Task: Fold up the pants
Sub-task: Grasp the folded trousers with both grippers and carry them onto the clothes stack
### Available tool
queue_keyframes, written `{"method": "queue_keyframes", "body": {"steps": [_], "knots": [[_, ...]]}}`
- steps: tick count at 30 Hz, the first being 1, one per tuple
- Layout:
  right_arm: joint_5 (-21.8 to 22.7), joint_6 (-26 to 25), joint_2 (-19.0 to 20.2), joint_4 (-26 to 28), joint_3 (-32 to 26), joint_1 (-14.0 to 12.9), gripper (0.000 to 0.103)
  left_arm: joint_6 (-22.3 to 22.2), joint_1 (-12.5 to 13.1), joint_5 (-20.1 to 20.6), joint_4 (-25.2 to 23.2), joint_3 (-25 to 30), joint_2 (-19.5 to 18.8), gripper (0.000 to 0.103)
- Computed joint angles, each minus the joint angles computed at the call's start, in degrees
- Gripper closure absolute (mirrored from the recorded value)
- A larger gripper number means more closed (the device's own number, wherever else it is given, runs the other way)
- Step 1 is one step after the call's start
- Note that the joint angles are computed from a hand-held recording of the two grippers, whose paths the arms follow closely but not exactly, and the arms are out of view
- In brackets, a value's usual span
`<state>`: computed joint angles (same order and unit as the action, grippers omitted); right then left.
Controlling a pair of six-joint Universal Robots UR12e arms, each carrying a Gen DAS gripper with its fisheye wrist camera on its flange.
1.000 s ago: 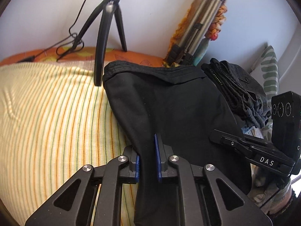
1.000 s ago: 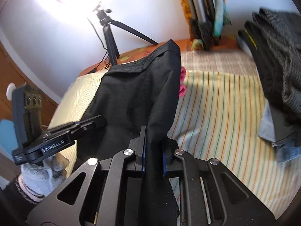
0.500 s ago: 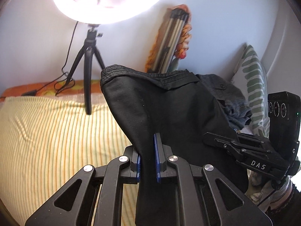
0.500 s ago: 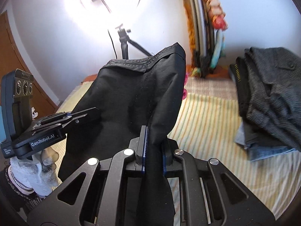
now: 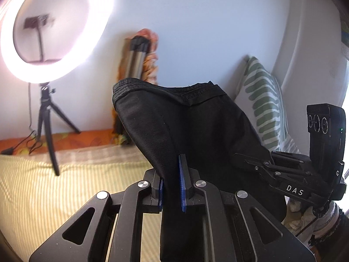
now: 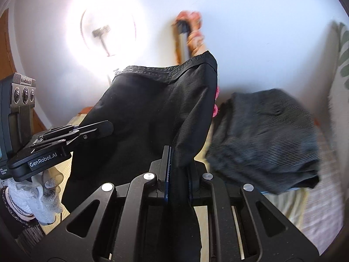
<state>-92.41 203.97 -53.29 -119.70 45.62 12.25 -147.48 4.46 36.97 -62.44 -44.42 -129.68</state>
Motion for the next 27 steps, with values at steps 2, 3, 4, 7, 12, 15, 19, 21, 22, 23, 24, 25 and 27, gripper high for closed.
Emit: {"method": "queue_keyframes", "body": {"steps": [2,3,4,7,12,15,19,21,22,23,24,25,27], "knots": [[-1.6,-0.9,-0.9,0.4,0.6,-0.3,0.09,0.3,-0.6,-0.5,0.7,0.0,0.2,0.093],[-2.3,-1.3,-1.3,0.6,0.8,-0.5,0.09,0.3,-1.0,-0.8,1.0,0.1,0.1,0.093],[-3.0,-1.7,-1.8,0.8,1.1,-0.8,0.09,0.3,-1.4,-0.9,1.2,0.5,0.0,0.093],[-5.1,-2.6,-2.6,1.5,1.4,-1.6,0.09,0.2,-2.5,-1.8,1.5,1.9,-0.4,0.093],[-8.0,-4.0,-3.1,2.8,1.1,-2.8,0.09,-0.1,-4.5,-2.6,0.7,5.4,-2.0,0.093],[-9.5,-4.8,-3.3,3.3,1.2,-3.7,0.09,-0.1,-5.6,-2.4,0.6,7.8,-3.4,0.093],[-10.0,-4.9,-3.6,3.5,2.0,-5.1,0.09,-0.9,-6.9,-2.0,0.9,10.2,-4.9,0.093],[-10.9,-5.6,-3.4,3.8,2.0,-5.6,0.09,-1.5,-7.6,-1.5,1.1,11.6,-5.8,0.093],[-11.1,-5.9,-3.2,4.1,1.9,-5.9,0.09,-1.6,-7.8,-1.1,1.0,12.3,-6.3,0.093],[-11.1,-5.9,-3.0,4.2,1.7,-6.1,0.09,-1.9,-8.1,-0.6,0.9,13.3,-7.0,0.093],[-11.0,-5.9,-2.8,4.2,1.7,-6.4,0.09,-2.2,-8.5,-0.1,0.7,14.2,-7.6,0.093],[-10.8,-6.0,-2.7,4.1,1.8,-6.7,0.09,-2.4,-8.7,0.3,0.6,14.8,-8.0,0.093],[-10.3,-6.0,-2.2,4.2,1.8,-7.1,0.09,-2.6,-9.2,1.6,-0.5,16.8,-9.3,0.093]]}}
